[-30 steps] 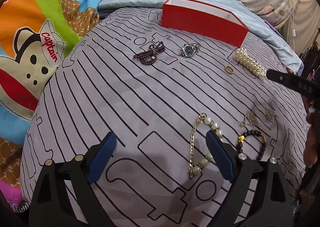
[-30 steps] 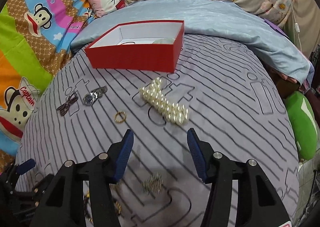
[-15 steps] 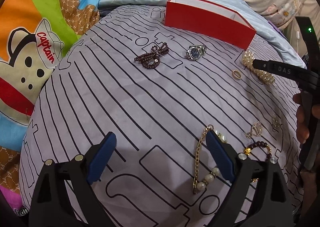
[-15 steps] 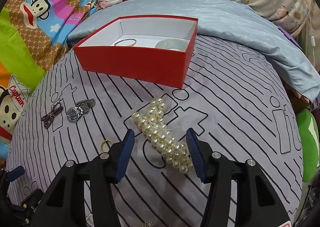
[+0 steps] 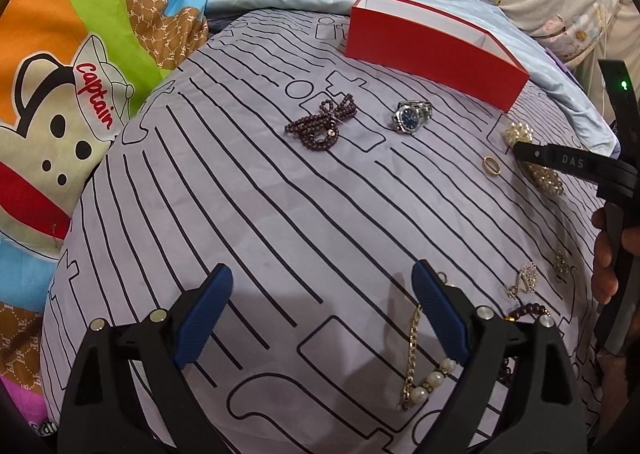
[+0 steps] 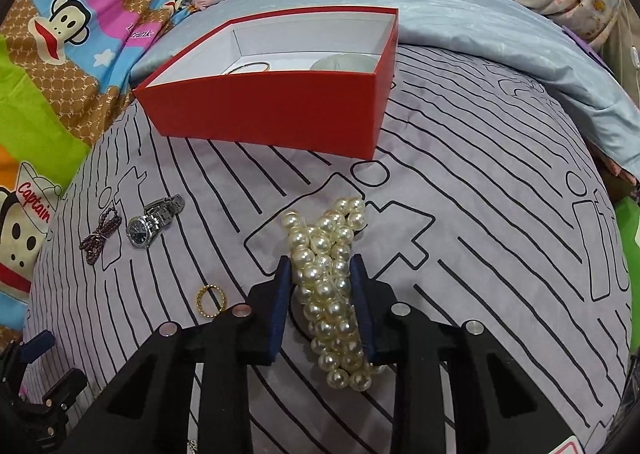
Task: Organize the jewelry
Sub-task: 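Lower the right tool onto the pearl hair clip and close it, then grasp the dark red beaded bow with the left tool while the right holds the clip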
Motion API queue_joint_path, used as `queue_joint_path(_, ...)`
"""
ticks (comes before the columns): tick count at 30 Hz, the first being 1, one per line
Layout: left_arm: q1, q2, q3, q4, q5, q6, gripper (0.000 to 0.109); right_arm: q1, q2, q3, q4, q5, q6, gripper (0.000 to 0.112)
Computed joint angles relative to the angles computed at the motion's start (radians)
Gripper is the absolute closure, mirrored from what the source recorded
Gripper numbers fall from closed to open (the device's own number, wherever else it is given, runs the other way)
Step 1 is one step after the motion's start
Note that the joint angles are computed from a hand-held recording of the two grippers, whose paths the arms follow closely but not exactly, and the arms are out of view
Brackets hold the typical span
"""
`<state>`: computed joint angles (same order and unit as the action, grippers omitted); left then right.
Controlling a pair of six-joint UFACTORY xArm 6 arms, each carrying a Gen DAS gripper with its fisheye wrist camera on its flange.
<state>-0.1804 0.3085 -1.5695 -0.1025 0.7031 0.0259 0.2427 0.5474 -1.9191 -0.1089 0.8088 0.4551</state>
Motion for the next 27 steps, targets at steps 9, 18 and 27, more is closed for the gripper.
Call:
queue_joint_path(9, 0.019, 0.11, -0.159, 0.037, -0.019, -0.006, 0.02, 0.001, -0.086, 0.119, -0.023, -0.072, 0.074, 0.088)
queue_joint_path(18, 0.018, 0.383, -0.568, 0.029, 0.063, 0.047, 0.025, 0.006, -0.161, 0.219, 0.004, -0.114, 0.111, 0.088)
queue_joint_path(27, 0.014, 0.525, -0.764, -0.013, 0.172, 0.099, 0.053, 0.007, -0.174, 0.229, 0.023, -0.117, 0.11, 0.088)
